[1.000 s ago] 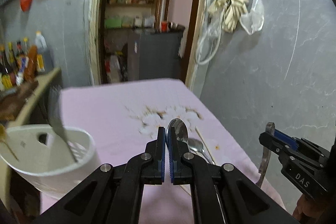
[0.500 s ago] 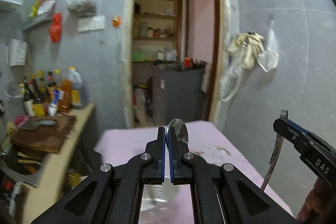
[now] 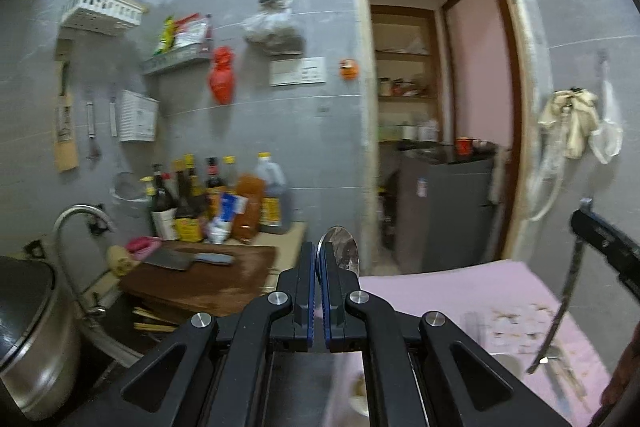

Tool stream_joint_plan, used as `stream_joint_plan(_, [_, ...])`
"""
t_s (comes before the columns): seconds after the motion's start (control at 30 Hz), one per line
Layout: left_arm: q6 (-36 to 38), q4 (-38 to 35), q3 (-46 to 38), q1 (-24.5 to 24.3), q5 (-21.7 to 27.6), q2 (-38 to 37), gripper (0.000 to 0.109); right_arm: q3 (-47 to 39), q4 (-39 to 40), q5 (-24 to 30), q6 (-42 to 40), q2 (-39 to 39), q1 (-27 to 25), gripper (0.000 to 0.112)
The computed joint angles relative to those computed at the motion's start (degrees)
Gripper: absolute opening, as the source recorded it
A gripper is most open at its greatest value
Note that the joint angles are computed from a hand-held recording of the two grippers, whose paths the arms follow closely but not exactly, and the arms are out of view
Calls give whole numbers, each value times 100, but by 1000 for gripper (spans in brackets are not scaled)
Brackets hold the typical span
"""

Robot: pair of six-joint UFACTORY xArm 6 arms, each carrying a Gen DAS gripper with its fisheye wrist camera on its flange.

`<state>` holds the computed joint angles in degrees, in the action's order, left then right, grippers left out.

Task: Organize utensils
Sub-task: 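Lower the tongs into the caddy with the right tool while the left tool holds the spoon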

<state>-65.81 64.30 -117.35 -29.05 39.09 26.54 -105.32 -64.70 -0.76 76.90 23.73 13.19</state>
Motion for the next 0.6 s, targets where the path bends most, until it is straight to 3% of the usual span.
stream_joint_plan(0.27, [96, 345, -139, 138, 130, 309, 3, -308, 265, 221, -340, 512, 74, 21])
stream_joint_plan(0.6, [122, 1007, -156, -87, 64, 648, 3, -187, 935, 241, -964, 790, 59, 21])
